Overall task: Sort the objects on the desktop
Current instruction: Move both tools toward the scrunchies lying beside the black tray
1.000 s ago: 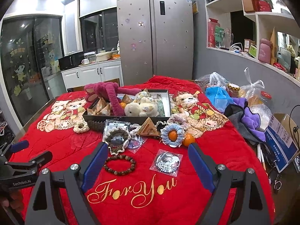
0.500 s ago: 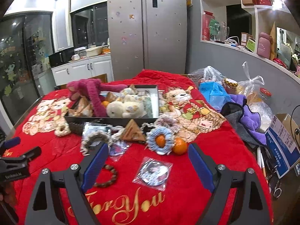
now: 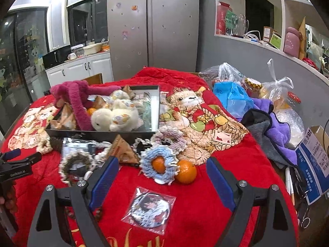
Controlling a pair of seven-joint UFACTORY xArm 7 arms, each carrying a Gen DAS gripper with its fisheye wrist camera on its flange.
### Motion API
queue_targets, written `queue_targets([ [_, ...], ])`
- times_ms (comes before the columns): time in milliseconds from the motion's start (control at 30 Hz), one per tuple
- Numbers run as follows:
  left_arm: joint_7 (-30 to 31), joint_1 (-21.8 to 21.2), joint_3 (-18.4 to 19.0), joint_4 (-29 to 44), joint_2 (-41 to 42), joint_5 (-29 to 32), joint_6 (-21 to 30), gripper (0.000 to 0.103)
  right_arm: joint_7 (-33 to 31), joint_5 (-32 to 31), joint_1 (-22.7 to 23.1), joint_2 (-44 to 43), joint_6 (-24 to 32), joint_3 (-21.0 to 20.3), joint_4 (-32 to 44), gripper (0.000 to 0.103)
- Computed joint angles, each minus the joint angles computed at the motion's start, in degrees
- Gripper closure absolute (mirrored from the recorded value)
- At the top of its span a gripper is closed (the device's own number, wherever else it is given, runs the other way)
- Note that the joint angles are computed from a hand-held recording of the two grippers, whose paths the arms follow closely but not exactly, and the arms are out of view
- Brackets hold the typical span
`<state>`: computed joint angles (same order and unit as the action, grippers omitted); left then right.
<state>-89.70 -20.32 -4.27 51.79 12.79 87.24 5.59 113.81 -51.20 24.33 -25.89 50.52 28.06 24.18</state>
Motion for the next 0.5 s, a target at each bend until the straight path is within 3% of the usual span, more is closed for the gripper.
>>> queue_targets([
  [200, 12.23, -1.11, 0.93, 3.44, 5.28, -11.10, 1.74, 0.000, 0.79, -2.94, -2.49, 1.78, -3.70, -2.36, -1.62, 0.014],
  [400, 16.31, -3.45, 4.36, 5.53, 8.56, -15.49, -1.04, 0.000, 2.10, -7.60, -4.68, 5.72, -6.76, -4.15, -0.82, 0.014],
  [500, 22.82, -1.34, 3.25, 5.29, 9.58, -22.16, -3.59, 0.000, 4.17, -9.47, -5.03, 6.66, -8.52, -5.37, -1.23, 0.014],
])
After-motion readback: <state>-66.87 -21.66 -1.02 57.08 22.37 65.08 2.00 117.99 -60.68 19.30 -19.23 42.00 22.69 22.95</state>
